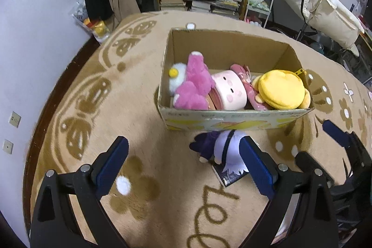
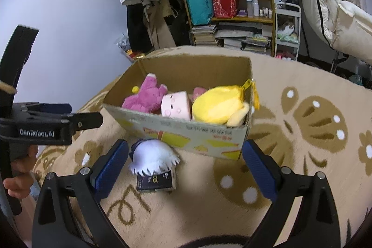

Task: Organize soft objects
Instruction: 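Lower the left tool to the white-haired doll while the right tool lowers to the black tissue pack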

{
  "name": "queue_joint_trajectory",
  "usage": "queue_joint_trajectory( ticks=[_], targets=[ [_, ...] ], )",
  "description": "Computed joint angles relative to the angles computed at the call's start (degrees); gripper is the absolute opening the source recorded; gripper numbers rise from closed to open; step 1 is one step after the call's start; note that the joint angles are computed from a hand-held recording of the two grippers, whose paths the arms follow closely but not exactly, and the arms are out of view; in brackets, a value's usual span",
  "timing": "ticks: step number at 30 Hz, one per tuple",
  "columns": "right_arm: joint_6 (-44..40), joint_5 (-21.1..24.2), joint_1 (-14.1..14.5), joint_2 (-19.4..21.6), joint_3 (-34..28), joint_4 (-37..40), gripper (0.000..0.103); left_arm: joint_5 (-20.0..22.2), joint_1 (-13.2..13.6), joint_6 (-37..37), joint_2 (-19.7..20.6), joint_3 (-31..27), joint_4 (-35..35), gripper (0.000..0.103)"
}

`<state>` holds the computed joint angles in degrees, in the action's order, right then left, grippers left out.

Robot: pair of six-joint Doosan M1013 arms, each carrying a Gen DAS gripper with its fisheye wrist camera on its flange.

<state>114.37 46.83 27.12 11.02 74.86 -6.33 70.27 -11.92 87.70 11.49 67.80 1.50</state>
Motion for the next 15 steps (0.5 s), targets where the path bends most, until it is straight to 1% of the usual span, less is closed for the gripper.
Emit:
queue_joint_trajectory(
  ticks=[5, 15],
  targets=[
    [-1.7, 0.9, 0.0, 0.3, 0.5, 1.7, 0.102, 1.4, 0.1, 0.8, 0.7, -0.3, -1.6, 0.095],
    [-3.0, 1.7, -0.7, 1.0, 1.1, 4.1, 0.102, 3.6, -0.9, 4.0, 2.2, -0.8, -2.8, 0.095]
  ],
)
